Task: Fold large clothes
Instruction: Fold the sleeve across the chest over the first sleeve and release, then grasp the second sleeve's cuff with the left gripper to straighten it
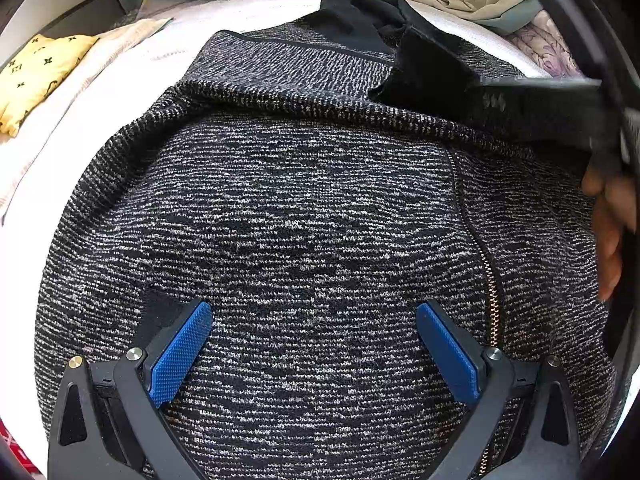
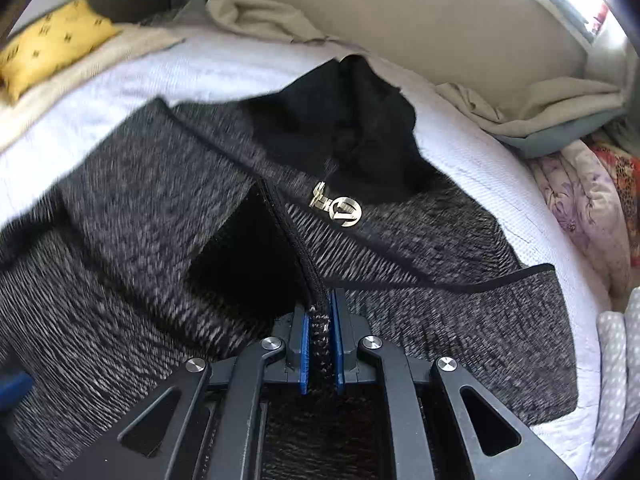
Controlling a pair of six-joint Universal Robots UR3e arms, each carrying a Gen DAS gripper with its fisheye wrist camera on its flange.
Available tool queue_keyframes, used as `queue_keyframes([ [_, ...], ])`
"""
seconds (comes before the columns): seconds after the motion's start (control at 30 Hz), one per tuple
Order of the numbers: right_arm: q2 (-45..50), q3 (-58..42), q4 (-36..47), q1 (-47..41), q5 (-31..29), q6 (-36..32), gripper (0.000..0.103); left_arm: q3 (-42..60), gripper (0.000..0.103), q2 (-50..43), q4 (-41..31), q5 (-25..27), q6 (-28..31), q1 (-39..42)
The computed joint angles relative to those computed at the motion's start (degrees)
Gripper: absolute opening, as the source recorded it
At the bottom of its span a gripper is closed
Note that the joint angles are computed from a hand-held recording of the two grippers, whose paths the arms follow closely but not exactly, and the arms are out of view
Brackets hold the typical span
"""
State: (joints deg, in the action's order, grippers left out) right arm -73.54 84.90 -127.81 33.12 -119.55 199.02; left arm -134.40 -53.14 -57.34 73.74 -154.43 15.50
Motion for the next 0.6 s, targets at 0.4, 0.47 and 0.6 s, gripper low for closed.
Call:
queue_keyframes([
  [0.4,-21.43,16.96,-1.02,-2.74,16.13,7.43,0.076,0.62,0.103,-1.31,1.12,0.61,-1.54,-1.36],
  [0.47,-27.15,20.8,0.13,-3.5,17.26,8.57,0.078,0.87,0.103,-1.62,1.13,0.68,-1.87,-1.7],
  [0.6,-38.14,27.29,5.21,-4.65,15.49,12.53,0.081,1.55,0.103,-1.66,-0.19,-0.21,-1.58,-0.88],
])
